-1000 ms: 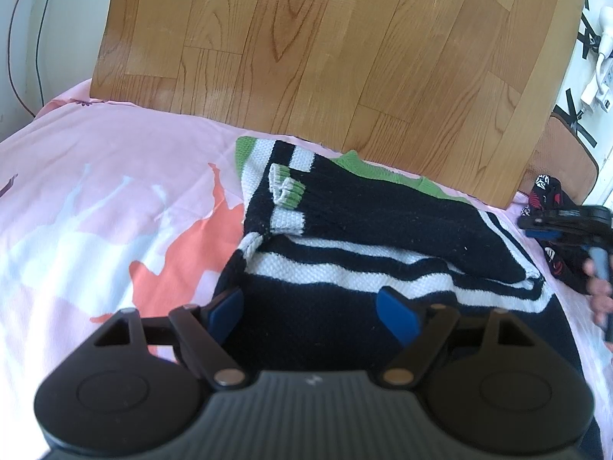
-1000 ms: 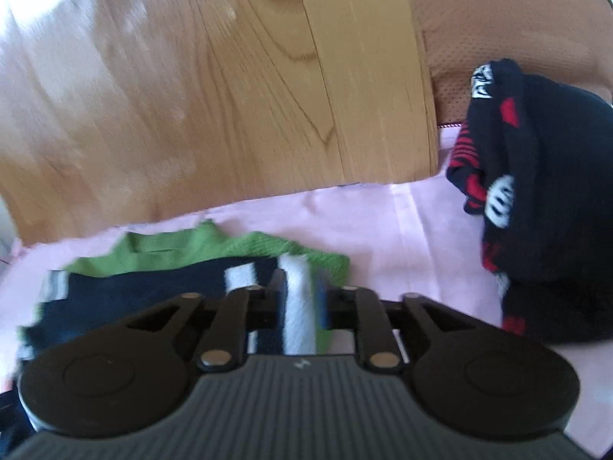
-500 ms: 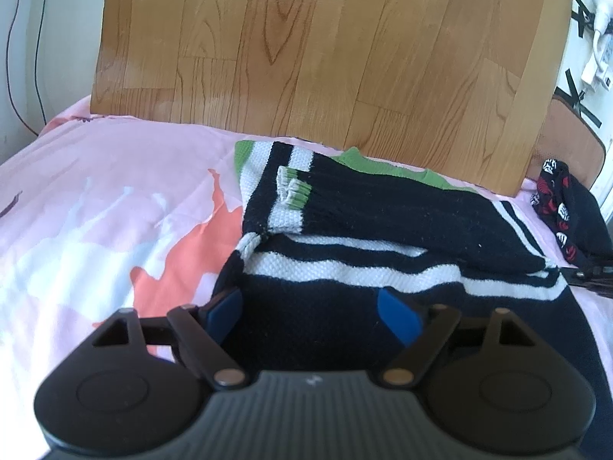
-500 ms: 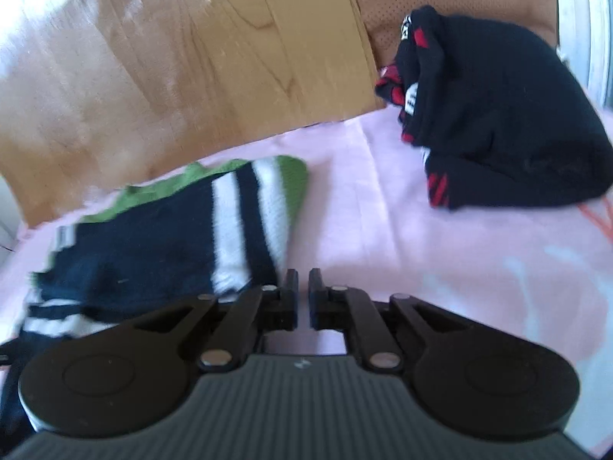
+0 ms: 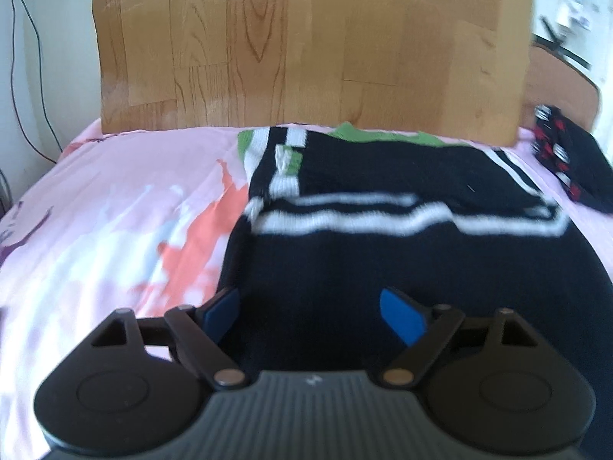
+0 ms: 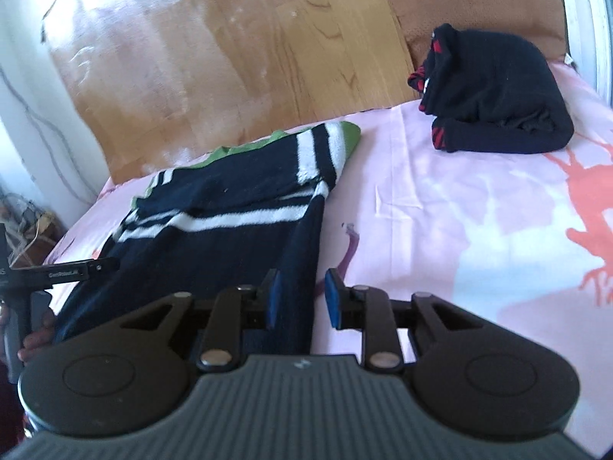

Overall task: Fold small clothes
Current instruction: 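Grasp the sweater hem with the left gripper while the right gripper grasps it too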

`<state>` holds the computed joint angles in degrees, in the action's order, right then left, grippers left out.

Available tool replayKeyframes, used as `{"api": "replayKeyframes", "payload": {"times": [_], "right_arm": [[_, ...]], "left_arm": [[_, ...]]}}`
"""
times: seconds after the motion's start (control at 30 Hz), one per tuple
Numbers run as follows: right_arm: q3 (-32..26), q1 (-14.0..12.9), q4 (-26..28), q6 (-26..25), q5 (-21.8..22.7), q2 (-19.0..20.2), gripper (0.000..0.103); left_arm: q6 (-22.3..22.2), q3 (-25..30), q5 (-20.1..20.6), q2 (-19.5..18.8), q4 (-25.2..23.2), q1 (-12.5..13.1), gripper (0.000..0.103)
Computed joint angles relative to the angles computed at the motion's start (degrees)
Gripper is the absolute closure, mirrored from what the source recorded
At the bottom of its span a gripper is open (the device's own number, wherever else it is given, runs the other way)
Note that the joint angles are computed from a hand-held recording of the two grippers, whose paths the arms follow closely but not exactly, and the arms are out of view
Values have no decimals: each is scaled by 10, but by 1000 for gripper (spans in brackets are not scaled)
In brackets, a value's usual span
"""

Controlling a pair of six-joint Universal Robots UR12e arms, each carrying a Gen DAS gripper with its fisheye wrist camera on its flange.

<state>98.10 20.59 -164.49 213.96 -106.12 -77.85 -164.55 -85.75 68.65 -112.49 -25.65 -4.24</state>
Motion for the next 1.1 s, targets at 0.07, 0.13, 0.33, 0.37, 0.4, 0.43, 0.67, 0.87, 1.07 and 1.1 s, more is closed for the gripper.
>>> {"api": "replayKeyframes", "payload": {"times": [0.07,0.13,0.33,0.37,0.4,0.43,0.67,0.87,1.07,1.1], "right_arm": [[12,0,-5,-3,21,-9,72],[26,-2,-7,-4,51,-18,71],[74,-4,-30,41,126,-44,70],[82,-4,-38,54,135,-49,70],[89,-5,-45,68,145,-54,70],[96,-7,-50,80,156,-58,69],[112,3,-33,88,186,-77,69],[117,16,-51,85,194,-73,81],[104,18,-49,64,188,-66,92],[108,14,-66,72,191,-68,92]], "left_arm": [[21,-39,-8,28,17,13,19],[31,-76,-10,56,31,27,19],[-28,-145,-34,126,-9,83,21],[-38,-150,-42,132,-20,90,21],[-47,-155,-49,139,-33,97,24],[-50,-157,-57,143,-43,102,27],[1,-148,-74,147,-132,97,50],[32,-150,-60,153,-144,91,92],[-18,-139,-138,152,-151,116,93],[-33,-135,-157,149,-143,120,93]]}}
